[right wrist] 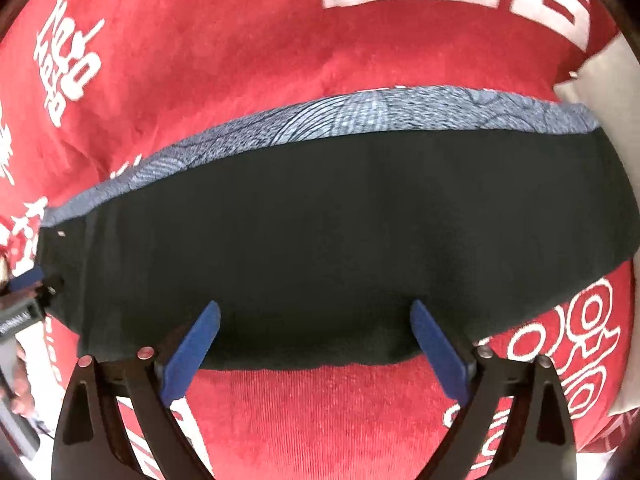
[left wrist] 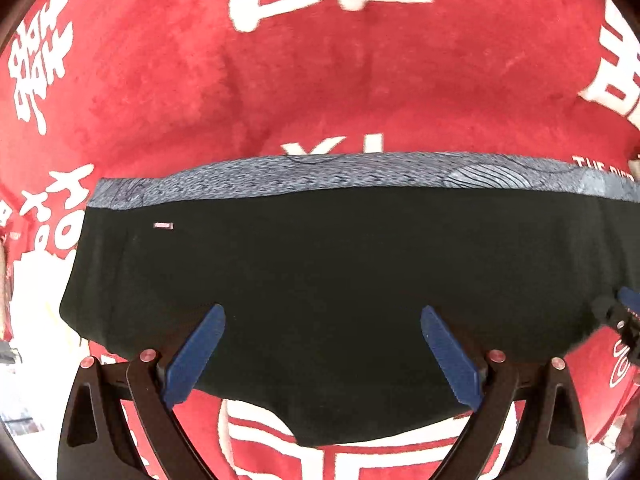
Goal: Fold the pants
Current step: 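Grasp the folded pants end with the right gripper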
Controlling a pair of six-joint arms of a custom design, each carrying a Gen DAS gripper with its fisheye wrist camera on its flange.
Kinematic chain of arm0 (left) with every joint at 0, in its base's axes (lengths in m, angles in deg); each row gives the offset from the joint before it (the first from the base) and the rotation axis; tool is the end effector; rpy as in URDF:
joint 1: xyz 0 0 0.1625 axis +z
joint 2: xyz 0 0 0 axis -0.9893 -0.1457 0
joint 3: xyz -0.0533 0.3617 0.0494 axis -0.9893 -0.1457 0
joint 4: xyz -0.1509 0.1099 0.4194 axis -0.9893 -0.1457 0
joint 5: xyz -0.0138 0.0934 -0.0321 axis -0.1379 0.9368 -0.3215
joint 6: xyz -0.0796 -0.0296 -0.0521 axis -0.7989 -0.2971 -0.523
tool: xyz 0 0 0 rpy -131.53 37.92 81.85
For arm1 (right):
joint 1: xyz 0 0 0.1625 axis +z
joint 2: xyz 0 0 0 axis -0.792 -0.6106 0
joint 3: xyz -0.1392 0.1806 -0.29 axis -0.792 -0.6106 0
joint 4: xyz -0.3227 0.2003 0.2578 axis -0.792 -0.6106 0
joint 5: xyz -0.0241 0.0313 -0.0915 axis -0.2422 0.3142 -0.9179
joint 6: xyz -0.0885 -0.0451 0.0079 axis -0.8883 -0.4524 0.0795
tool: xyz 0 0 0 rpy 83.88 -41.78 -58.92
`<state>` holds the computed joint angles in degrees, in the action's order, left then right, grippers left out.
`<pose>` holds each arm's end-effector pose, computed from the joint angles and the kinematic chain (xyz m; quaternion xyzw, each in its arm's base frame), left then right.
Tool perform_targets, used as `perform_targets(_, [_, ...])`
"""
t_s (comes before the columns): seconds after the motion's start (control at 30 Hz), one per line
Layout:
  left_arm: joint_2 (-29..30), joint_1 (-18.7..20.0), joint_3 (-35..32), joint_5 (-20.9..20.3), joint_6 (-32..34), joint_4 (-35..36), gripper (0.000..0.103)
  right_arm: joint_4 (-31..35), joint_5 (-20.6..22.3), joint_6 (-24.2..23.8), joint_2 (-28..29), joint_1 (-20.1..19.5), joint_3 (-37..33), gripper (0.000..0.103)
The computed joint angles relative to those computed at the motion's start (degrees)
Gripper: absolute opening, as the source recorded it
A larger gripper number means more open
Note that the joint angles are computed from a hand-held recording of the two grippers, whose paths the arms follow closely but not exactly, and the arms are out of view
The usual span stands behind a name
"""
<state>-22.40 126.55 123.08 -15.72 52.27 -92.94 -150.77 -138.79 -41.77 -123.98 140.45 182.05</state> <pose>-0.3999 -0.6791 0.0293 0.3231 0.8571 0.0207 0.4008 0.0513 -0.6464 0.3207 -0.2704 -0.8857 0.2674 0.2663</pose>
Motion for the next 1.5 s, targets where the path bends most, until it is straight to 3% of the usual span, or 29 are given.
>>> perform_targets(0.23, [1.2, -1.1, -0.1, -0.9, 0.8, 0.1, 0.099, -4.9, 5.2, 3.7, -5.5, -1.4, 5.3, 0.097])
perform_targets(0.4, [1.4, -2.8, 0.7, -4.2, 2.2, -1.5, 0.099, -13.4, 13.1, 5.2, -12.9, -3.7, 13.6, 0.097])
perform_targets(0.47, [1.4, -3.7, 1.5, -6.4, 3.1, -3.1, 0.099, -18.1, 15.5, 6.7, -15.7, -5.0, 17.4, 0.093])
perform_targets(0.53, [1.8, -4.6, 2.0, -8.4, 4.0, -4.4, 0.099, -23.4, 18.9, 8.6, -19.1, -7.1, 21.8, 0.073])
perform_targets(0.6, [2.8, -5.4, 1.9, -11.4, 4.7, -5.4, 0.099, -28.1, 21.3, 11.4, -22.1, -9.4, 25.8, 0.064])
perform_targets(0.67, [4.2, -6.6, 1.4, -13.9, 5.0, -6.1, 0.099, -31.6, 22.3, 14.0, -24.1, -11.0, 28.3, 0.063])
perform_targets(0.8, [6.2, -8.6, 2.2, -14.7, 6.5, -10.2, 0.099, -40.8, 23.6, 18.0, -26.9, -14.2, 33.2, 0.064])
perform_targets(0.93, [8.4, -9.8, 3.1, -13.8, 6.9, -14.6, 0.099, -47.0, 25.3, 20.1, -28.5, -17.0, 36.1, 0.064])
perform_targets(1.03, [10.7, -9.9, 1.7, -13.0, 5.3, -12.2, 0.099, -50.0, 26.0, 21.9, -28.9, -18.8, 37.7, 0.063])
perform_targets(1.2, [10.1, -9.7, 3.5, -13.3, 4.8, -14.5, 0.099, -58.7, 28.7, 25.8, -27.2, -21.4, 39.3, 0.064])
perform_targets(1.33, [9.7, -9.9, 4.5, -12.9, 5.5, -15.6, 0.099, -63.0, 30.6, 24.9, -25.2, -23.1, 38.3, 0.064])
perform_targets(1.5, [9.4, -10.1, 5.5, -12.8, 5.5, -16.9, 0.099, -63.8, 32.3, 22.0, -22.3, -24.6, 34.6, 0.064])
